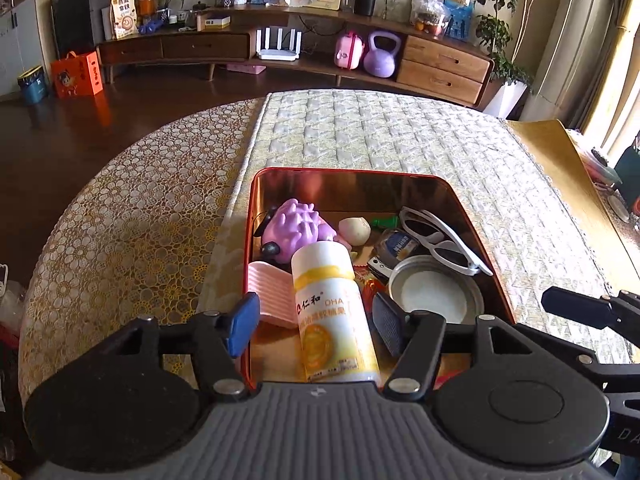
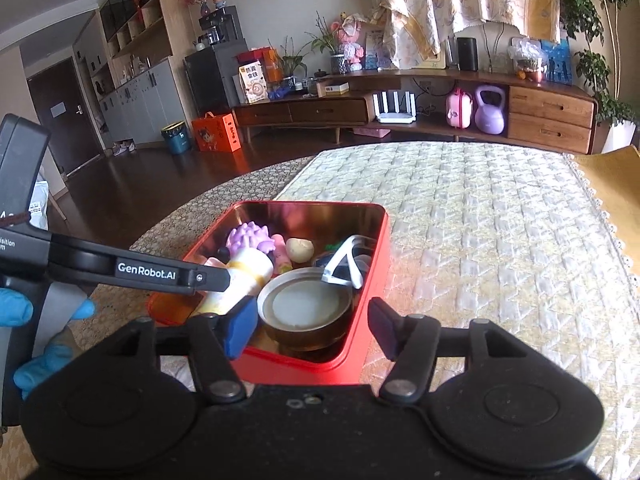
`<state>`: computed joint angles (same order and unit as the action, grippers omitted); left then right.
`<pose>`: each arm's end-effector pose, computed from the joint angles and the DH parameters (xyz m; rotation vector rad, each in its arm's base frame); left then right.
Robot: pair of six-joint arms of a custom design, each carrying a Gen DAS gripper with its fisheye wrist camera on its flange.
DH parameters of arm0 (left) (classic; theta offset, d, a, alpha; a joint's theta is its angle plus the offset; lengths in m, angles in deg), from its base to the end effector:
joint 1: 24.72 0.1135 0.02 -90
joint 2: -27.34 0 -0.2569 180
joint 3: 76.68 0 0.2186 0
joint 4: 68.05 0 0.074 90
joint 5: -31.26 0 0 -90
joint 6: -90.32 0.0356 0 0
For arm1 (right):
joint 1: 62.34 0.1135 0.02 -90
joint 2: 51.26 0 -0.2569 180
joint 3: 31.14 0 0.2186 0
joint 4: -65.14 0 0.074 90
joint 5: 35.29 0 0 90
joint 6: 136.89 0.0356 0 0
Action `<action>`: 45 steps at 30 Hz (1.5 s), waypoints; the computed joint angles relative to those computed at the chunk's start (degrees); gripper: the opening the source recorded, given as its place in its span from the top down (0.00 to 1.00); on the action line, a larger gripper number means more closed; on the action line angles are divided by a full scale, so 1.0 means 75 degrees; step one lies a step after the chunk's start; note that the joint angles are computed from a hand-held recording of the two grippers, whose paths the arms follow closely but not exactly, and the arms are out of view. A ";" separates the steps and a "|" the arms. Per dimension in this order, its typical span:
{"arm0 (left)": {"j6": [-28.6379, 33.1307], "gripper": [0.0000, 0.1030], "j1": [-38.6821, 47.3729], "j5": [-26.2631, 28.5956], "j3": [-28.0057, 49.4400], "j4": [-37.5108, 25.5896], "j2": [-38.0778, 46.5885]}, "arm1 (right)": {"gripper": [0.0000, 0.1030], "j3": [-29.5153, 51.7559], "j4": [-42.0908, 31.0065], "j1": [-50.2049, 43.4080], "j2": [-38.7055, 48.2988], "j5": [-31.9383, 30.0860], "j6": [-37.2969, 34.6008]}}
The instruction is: Organize rigid objects
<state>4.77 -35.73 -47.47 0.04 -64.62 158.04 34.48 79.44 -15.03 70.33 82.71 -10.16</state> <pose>0.3769 -0.0804 0.0474 0.4154 2.4162 -0.2916 0.2534 0.2501 0.0811 0.0422 2.2093 0.2528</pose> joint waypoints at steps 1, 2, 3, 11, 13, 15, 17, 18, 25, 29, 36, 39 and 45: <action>0.0008 0.39 -0.0004 -0.0031 -0.0219 0.0154 -0.0136 | 0.38 -0.0059 0.0007 0.0063 -0.0063 0.0058 0.0012; 0.0018 0.39 -0.0008 -0.0046 -0.0401 0.0280 -0.0251 | 0.37 -0.0090 -0.0013 0.0129 -0.0122 0.0117 0.0044; 0.0025 0.39 -0.0017 -0.0063 -0.0614 0.0423 -0.0394 | 0.37 -0.0127 -0.0022 0.0183 -0.0184 0.0159 0.0071; 0.0035 0.20 0.0007 0.0022 -0.2093 0.1454 -0.1419 | 0.23 -0.0582 0.0128 0.0708 -0.0772 0.0747 0.0149; 0.0054 0.20 0.0005 0.0101 -0.2464 0.1727 -0.1658 | 0.19 -0.0715 0.0207 0.0827 -0.0906 0.0891 0.0140; 0.0070 0.20 -0.0041 0.0044 -0.2744 0.1900 -0.1859 | 0.14 -0.0854 0.0286 0.0982 -0.1018 0.1114 0.0145; 0.0096 0.18 -0.0114 -0.0060 -0.2996 0.2051 -0.2038 | 0.10 -0.1006 0.0339 0.1118 -0.1141 0.1311 0.0194; 0.0102 0.17 -0.0129 -0.0051 -0.3128 0.2132 -0.2128 | 0.09 -0.1085 0.0390 0.1181 -0.1198 0.1393 0.0228; 0.0023 0.01 -0.0247 0.0101 -0.3893 0.2518 -0.2737 | 0.01 -0.1556 0.0495 0.1525 -0.1517 0.1918 0.0668; -0.0134 0.00 -0.0370 0.0091 -0.4175 0.2511 -0.3042 | 0.00 -0.1745 0.0383 0.1695 -0.1702 0.2164 0.0958; -0.0356 0.00 -0.0562 0.0002 -0.4760 0.2804 -0.3358 | 0.00 -0.1960 0.0185 0.2084 -0.1899 0.2564 0.1269; -0.0497 0.00 -0.0672 -0.0211 -0.5072 0.3085 -0.3462 | 0.00 -0.2000 0.0123 0.2159 -0.1922 0.2656 0.1499; -0.0613 0.00 -0.0770 -0.0306 -0.5420 0.3262 -0.3678 | 0.00 -0.2154 0.0168 0.2328 -0.1958 0.2740 0.1750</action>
<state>0.17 -41.50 -49.77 -40.61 -40.15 130.46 18.33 80.70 2.44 55.65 103.26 2.97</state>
